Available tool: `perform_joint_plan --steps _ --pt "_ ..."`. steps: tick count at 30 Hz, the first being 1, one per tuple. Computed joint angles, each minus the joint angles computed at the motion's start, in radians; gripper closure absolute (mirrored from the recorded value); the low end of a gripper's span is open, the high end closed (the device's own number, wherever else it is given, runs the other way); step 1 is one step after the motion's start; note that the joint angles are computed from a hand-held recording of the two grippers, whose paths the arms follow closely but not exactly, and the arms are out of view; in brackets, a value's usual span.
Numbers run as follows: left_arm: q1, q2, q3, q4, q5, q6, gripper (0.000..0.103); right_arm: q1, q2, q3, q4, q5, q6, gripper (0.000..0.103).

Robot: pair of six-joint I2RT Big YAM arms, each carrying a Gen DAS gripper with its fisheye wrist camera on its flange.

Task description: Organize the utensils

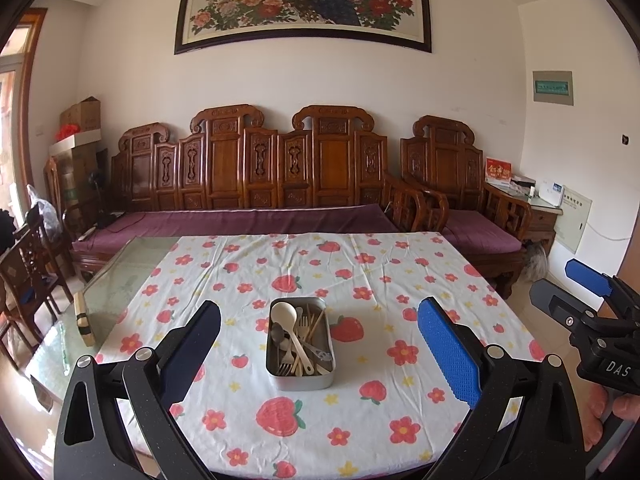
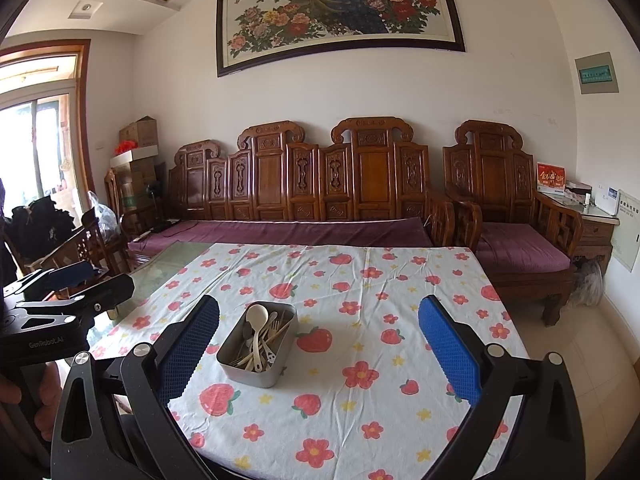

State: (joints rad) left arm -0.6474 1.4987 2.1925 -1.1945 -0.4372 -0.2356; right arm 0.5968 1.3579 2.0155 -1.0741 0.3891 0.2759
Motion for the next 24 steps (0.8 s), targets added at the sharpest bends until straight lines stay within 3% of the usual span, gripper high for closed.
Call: perform_joint_plan --steps 24 --pt "-0.005 -0.001 0.009 -0.005 -0.003 -0.003 0.008 -0.001 -0.001 -0.004 0.005 -0.003 0.0 0.003"
